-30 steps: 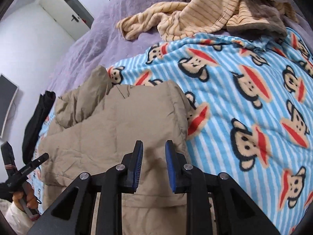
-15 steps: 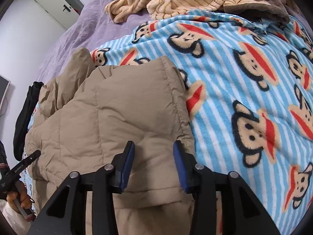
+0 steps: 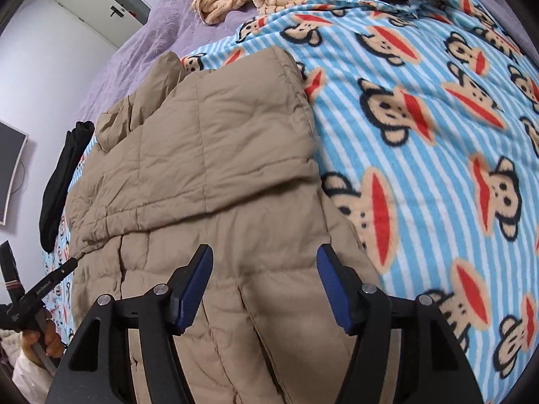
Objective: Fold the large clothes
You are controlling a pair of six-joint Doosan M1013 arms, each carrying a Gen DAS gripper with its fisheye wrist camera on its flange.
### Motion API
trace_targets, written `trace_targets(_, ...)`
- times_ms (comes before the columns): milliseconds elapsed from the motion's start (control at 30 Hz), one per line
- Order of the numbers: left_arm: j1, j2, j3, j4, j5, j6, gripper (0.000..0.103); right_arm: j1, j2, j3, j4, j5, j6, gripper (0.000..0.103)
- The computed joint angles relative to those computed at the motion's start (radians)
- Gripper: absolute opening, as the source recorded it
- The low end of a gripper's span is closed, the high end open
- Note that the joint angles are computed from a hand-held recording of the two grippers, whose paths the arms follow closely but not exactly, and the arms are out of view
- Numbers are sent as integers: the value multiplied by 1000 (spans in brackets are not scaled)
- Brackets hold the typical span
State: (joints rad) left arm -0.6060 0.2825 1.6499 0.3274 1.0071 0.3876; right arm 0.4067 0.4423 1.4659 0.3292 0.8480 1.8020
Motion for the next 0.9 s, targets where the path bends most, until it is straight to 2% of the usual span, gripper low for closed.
trace_targets(133, -11, -22, 35, -29, -13, -32, 25, 1, -24, 37, 5, 4, 16, 68)
trace_targets(167, -13, -25, 41, -35, -16, -35, 41, 2, -28, 43, 6, 4, 20, 68)
trace_targets(200, -16, -29, 48, -37, -18, -42, 64, 3, -33, 50, 5, 4, 24, 68)
trace_targets(233, -21, -31, 51, -26, -10, -61, 103, 4, -36, 56, 4, 3, 30, 68)
trace_targets(300, -38, -44, 66, 29, -10, -114, 103, 8, -42, 65, -1, 3, 41, 68)
trace_targets(433, -34, -56, 89, -25, -32, -85, 103, 21, -60, 88, -13, -3, 63, 68)
trace_targets(700, -59, -100, 126, -25, 10, -76, 103, 58, -89, 122, -27, 5, 125, 68)
trace_targets(767, -63, -112, 135, -35, 26, -70, 103, 69, -104, 138, -24, -6, 136, 71)
trace_targets(800, -66, -120, 140, -42, 35, -67, 103, 74, -110, 145, -24, -9, 143, 80)
trace_targets(900, -74, -145, 156, -70, 51, -69, 103, 87, -132, 166, -17, -13, 185, 81)
